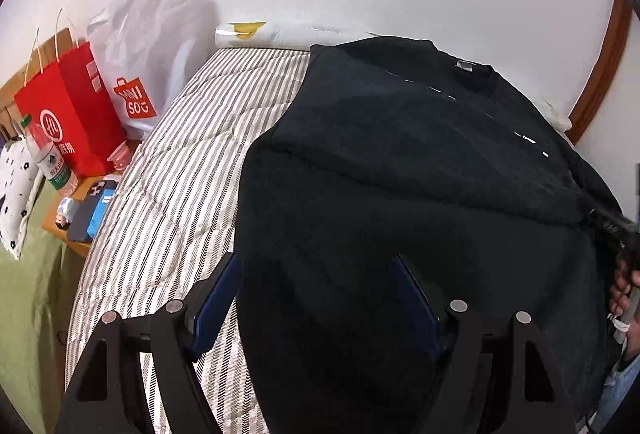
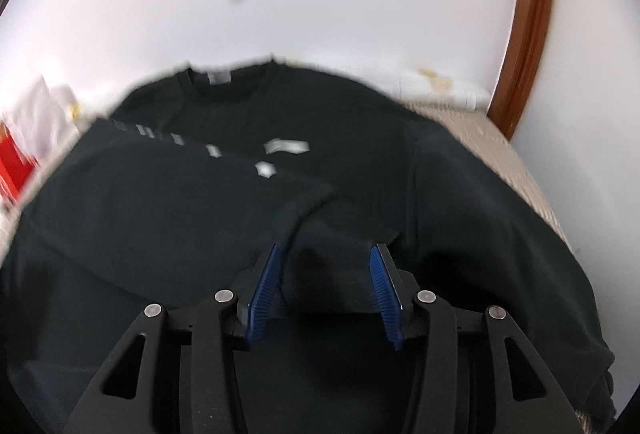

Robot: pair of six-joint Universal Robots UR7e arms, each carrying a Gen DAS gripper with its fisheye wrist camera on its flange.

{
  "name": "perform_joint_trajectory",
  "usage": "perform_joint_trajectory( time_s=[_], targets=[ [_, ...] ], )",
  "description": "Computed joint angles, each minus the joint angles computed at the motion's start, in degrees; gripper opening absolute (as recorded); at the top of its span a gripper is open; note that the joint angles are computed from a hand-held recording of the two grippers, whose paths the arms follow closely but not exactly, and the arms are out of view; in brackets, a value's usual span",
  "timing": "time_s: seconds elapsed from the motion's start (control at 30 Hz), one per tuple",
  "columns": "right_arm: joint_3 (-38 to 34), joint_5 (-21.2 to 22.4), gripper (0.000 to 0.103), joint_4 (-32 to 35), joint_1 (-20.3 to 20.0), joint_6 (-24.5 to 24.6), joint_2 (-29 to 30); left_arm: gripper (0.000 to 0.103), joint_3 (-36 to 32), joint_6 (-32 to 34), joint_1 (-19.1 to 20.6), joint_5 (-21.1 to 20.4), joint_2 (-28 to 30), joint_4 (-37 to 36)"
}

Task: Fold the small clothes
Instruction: 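Grasp the other sleeve cuff with the right gripper and lift it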

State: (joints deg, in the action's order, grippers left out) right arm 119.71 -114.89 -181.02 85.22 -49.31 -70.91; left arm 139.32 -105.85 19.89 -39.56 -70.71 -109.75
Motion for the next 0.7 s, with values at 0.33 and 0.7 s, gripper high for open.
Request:
perform_joint_trajectory(
  time_s=[0.33, 0.7],
  targets=[
    [2.1, -1.3, 0.051, -1.6, -2.5, -0.9, -7.0, 0.075, -3.0, 6.2, 1.2, 2.5, 4.6, -7.7],
    [3.0, 1.9, 0.080, -3.9, -17.5, -10.4, -22.6, 0.075, -8.8, 17.8, 1.0, 3.6, 14.9, -20.4]
  ],
)
